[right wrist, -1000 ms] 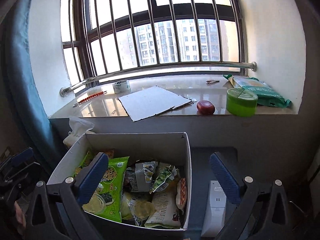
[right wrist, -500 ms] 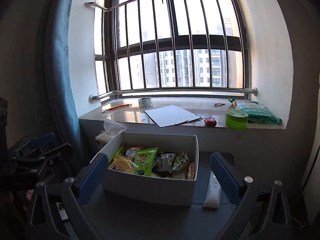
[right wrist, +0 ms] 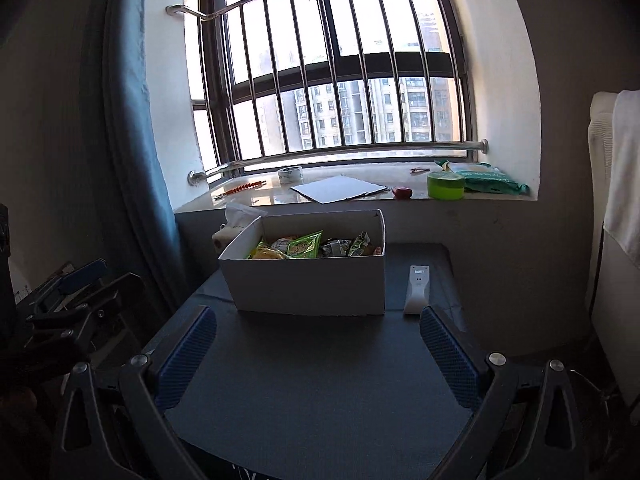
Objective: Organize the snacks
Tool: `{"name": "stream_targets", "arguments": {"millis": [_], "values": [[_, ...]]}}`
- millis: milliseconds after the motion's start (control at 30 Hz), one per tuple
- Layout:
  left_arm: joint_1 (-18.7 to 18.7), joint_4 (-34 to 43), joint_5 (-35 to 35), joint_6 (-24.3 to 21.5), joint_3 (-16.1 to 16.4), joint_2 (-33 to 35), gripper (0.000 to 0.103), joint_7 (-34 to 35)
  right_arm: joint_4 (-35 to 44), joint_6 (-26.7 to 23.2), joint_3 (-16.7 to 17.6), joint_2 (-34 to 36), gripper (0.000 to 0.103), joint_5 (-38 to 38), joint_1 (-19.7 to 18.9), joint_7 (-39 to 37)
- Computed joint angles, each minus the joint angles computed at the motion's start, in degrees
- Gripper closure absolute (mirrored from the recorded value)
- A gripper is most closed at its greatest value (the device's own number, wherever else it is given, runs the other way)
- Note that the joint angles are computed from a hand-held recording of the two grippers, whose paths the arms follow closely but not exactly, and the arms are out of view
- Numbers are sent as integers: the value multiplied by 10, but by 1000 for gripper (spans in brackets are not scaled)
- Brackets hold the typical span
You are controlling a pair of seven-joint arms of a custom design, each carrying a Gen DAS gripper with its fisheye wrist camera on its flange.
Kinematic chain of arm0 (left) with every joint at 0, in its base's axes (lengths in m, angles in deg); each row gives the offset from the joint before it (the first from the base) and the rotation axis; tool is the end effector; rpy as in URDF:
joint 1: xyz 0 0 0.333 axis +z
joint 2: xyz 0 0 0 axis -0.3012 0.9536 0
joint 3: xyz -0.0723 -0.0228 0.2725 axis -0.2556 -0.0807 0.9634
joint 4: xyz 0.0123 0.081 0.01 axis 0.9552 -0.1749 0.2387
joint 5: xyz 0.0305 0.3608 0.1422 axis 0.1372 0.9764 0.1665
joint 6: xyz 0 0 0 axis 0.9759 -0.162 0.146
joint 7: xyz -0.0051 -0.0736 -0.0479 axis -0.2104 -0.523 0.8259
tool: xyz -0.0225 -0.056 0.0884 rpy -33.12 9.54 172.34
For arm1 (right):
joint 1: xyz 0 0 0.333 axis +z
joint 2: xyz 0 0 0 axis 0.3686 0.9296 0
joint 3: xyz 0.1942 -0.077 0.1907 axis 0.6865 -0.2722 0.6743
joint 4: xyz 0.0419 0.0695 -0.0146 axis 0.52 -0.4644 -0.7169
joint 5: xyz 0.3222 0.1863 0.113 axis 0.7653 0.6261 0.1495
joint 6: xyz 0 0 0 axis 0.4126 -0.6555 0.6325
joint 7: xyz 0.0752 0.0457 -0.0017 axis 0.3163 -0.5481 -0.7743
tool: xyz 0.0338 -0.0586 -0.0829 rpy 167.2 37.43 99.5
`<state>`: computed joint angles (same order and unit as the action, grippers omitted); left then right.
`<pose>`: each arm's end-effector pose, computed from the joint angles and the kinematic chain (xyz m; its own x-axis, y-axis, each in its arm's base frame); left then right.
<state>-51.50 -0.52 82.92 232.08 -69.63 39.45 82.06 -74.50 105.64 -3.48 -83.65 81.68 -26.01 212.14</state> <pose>0.4941 -0.4852 0.4533 -0.4071 -0.9103 0.0748 -0.3710 0.0900 -0.9242 0.4464 0.2763 0.4615 -0.0168 -0.9941 -0.1068 -0.4420 0.1031 -0.8911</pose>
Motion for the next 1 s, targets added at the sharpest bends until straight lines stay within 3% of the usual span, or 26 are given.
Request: {"name": "stream_targets", "arguments": {"millis": [100, 333, 1000], "values": [[2, -3, -15, -4, -3, 0, 0, 10, -7, 7, -10, 3, 0, 1, 15, -3], [-4, 11, -62, 1, 2, 16, 0, 53, -8, 6, -8, 7, 0, 2, 8, 0], [-19, 14, -92, 3, 19, 22, 0, 82, -10, 7, -11, 13, 0, -2, 13, -7]]}}
